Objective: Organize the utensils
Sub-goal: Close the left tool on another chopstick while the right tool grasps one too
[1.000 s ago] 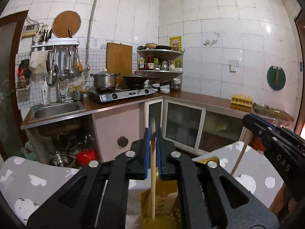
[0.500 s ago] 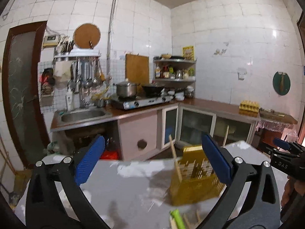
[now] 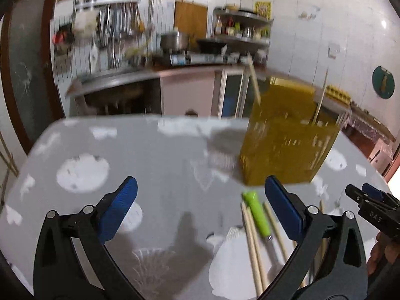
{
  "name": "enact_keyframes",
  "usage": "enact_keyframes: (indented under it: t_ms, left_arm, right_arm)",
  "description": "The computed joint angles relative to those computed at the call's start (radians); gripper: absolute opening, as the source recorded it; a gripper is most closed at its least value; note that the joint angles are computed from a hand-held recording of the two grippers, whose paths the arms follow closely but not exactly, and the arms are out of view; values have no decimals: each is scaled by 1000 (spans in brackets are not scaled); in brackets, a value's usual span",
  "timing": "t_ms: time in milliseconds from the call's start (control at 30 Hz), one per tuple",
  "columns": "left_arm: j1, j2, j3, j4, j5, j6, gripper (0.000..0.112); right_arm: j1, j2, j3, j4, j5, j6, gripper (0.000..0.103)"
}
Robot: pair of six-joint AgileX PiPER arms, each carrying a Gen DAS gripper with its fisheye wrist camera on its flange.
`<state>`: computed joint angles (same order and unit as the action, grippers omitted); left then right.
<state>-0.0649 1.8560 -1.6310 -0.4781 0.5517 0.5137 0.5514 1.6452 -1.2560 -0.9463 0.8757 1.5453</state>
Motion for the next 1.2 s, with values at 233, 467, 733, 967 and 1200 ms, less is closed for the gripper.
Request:
enact_keyframes:
  t_ms: [233, 467, 733, 967, 1200]
  left_arm:
    - [-58, 93, -41, 196, 41, -177, 98]
    - [-100, 128, -59, 267, 85, -216, 98]
    - [-89, 167, -96, 251, 146, -216, 98]
    - [-110, 180, -110, 301, 160, -246, 94]
    - [-129, 182, -115, 342, 163, -256, 90]
  right_arm:
    - [-14, 83, -57, 55, 0, -46, 66]
    - [-35, 160, -145, 162, -2, -156, 59]
    - [-55, 194, -176, 240, -34, -214, 47]
    - [-50, 185, -158, 229, -45, -189, 47]
    - [-46, 188, -162, 228, -39, -189, 47]
